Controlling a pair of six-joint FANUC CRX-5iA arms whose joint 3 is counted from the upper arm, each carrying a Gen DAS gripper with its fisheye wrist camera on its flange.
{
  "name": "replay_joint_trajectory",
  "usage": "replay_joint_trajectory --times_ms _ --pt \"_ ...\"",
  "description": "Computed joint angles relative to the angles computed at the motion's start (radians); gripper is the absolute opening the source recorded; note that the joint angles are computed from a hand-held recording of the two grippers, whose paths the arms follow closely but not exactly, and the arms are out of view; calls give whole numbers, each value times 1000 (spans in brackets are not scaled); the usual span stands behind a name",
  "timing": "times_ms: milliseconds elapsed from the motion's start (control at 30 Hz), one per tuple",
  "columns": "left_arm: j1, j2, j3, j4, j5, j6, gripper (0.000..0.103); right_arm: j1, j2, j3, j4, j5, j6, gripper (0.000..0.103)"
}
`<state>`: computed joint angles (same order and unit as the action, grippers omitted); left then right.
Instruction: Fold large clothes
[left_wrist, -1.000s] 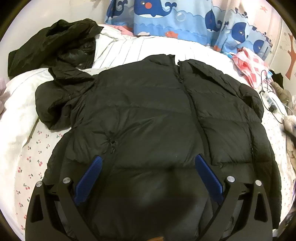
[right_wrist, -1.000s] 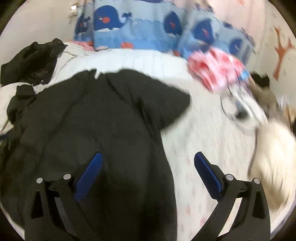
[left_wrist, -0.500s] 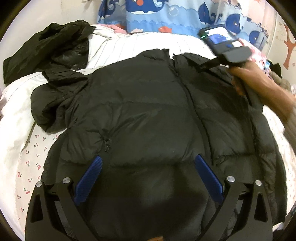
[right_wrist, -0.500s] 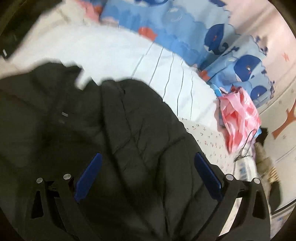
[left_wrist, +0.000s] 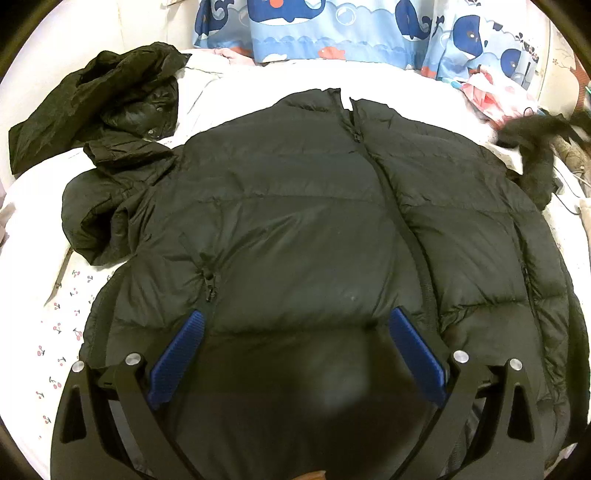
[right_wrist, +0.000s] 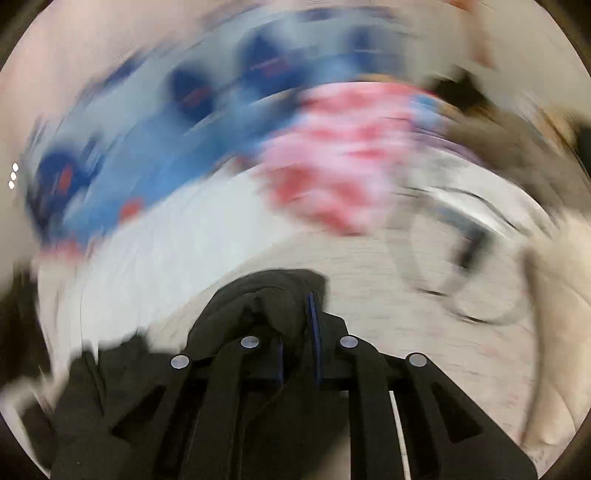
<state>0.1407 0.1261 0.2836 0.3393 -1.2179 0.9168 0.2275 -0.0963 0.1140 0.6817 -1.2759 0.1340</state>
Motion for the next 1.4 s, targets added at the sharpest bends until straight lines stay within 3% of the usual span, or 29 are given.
replay_joint_trajectory --times_ms 33,100,133,200,300,400,500,600,733,833,867,900,967,1000,1067,1167,1233,1267,1333,1367,1400 --pt "-1 1 1 -2 -4 1 96 -25 -73 -67 -34 -24 -52 21" --pt "-2 -2 -2 -6 -6 0 96 -87 -184 -158 -168 -66 -99 75" --pt "-3 -3 -3 -9 -4 -1 96 -123 -232 -196 -237 -79 -98 77" --pt "-7 -4 -2 -18 -3 0 96 -138 -328 -287 -280 -37 -27 70" --pt "-9 2 1 -26 1 -2 96 -55 -328 -264 -269 -128 154 75" --pt "-9 13 11 -29 -13 -3 96 90 -325 -249 -141 -221 152 84" --pt "-6 18 15 -24 -25 -6 96 156 -337 -254 -10 -244 125 96" --pt "-6 9 4 -21 -16 -16 96 91 -298 -203 -38 -193 149 96" --pt "-12 6 -1 -30 -10 -26 96 8 -179 -149 -57 -269 299 96" --pt "-19 9 2 -43 -11 -24 96 -52 -114 -163 -77 -275 382 94" --pt "-21 10 3 -48 -10 -24 96 -63 -108 -178 -79 -268 401 76" --pt "-23 11 4 -52 -9 -21 96 -82 -94 -178 -95 -270 423 43" --pt "-23 14 6 -57 -9 -15 96 -114 -100 -177 -132 -241 419 10" --pt "-22 16 7 -54 -9 -13 96 -113 -121 -186 -109 -202 394 4" --pt "-11 17 4 -32 -1 -7 96 -96 -171 -201 -51 -118 348 3" --pt "14 20 -5 41 13 8 96 -76 -331 -309 134 153 177 3" --pt "27 22 -12 79 21 19 96 -115 -379 -344 199 219 94 4" --pt "30 27 -9 84 20 30 96 -145 -379 -337 176 207 82 4" --pt "28 40 4 77 0 42 96 -222 -344 -271 12 126 146 24" --pt "23 48 14 62 -14 48 96 -256 -325 -249 -47 50 149 48" --pt "18 50 17 50 -17 50 96 -269 -333 -263 -56 18 113 58"
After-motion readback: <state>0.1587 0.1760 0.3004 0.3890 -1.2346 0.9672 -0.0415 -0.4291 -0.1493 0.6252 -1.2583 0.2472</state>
